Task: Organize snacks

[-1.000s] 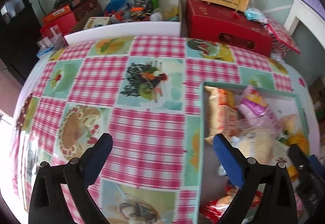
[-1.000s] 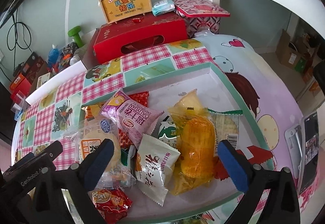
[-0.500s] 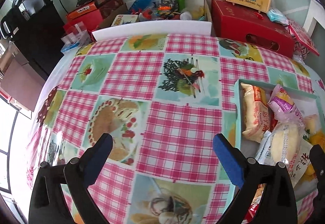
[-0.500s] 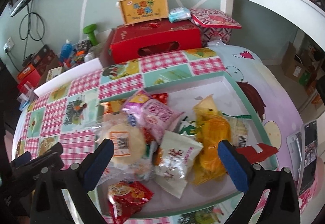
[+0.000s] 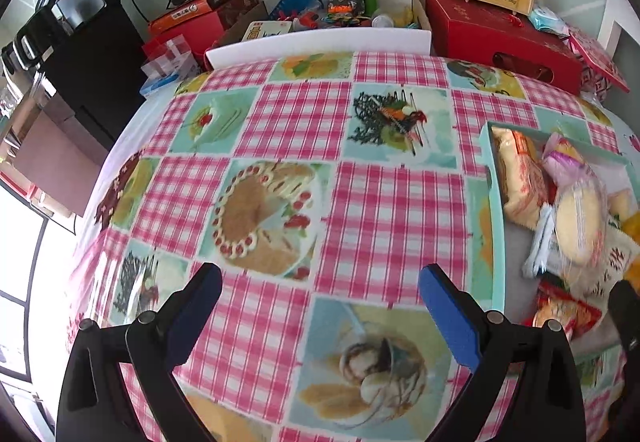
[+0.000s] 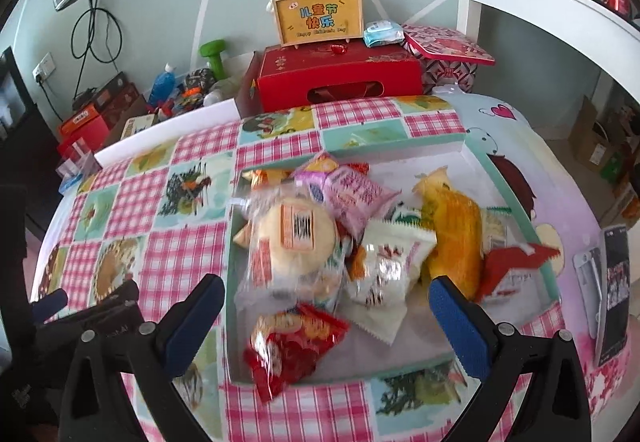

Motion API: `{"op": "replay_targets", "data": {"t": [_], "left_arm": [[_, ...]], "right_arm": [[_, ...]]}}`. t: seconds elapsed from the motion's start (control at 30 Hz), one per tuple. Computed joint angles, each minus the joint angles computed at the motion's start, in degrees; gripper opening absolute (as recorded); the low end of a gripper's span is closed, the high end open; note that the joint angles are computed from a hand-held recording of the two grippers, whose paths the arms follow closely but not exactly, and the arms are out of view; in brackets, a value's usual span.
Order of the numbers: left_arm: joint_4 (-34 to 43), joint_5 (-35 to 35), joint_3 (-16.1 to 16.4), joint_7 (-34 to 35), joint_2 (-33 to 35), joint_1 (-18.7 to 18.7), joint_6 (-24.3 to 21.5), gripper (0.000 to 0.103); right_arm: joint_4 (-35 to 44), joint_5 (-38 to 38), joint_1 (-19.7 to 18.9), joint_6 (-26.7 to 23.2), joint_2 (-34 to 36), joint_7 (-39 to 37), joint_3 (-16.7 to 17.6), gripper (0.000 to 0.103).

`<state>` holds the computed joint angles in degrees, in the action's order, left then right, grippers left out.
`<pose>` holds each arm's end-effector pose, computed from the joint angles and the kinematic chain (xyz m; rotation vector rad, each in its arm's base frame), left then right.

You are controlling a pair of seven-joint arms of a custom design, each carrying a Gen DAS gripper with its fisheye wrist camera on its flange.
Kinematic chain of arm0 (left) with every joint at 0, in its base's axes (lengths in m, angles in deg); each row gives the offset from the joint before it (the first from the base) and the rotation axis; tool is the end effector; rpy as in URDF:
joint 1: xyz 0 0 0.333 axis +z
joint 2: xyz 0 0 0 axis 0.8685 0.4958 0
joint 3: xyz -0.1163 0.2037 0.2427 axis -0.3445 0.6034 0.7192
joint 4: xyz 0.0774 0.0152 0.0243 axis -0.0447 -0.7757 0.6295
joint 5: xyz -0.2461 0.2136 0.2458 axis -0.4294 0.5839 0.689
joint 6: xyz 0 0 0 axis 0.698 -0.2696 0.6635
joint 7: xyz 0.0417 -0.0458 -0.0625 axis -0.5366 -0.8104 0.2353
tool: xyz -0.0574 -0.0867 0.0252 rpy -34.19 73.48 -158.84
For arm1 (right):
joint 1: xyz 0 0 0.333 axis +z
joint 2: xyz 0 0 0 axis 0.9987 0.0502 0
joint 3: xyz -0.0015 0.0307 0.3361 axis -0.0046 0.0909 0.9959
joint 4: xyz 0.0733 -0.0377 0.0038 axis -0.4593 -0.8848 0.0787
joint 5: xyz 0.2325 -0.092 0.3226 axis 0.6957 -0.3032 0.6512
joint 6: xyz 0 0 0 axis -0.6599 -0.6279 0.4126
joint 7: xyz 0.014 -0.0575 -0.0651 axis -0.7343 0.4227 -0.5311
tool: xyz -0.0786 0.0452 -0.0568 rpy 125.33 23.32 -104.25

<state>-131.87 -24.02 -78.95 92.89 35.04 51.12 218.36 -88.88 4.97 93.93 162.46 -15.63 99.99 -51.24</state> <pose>0.4949 -0.2067 0.4871 -2.0072 1.7199 -0.2435 0.4551 0.1408 0.5031 -1.6818 2.0258 -0.6252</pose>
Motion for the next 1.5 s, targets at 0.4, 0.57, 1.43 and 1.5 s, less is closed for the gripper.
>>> {"op": "replay_targets", "data": {"t": [0.4,0.57,1.43,1.5], "left_arm": [[-10.88,-2.93,-1.05,1.22,-9.01,0.39,2.12,0.099],[-12.56,-3.77,-1.29,1.55,-10.67,1.01,2.25,0.099],[-11.97,-5.85,-1.44,5.18,-9.32,1.12,3.63,0.099],[-11.90,-5.97,-1.38,5.38,-9.18,1.11,3.52,0.099]], "right_arm": [[-7.30,1.25,1.25,-0.47,-7.37,0.21,2.02,0.103],[-7.65,1.70,1.63,-1.01,-7.69,-0.50,2.34,0.103],[-6.80,0.77,1.20,-2.72,-6.55,0.35,1.89,0.103],[-6.84,0.98,1.31,-2.72,-6.53,0.17,1.76,0.103]]}}
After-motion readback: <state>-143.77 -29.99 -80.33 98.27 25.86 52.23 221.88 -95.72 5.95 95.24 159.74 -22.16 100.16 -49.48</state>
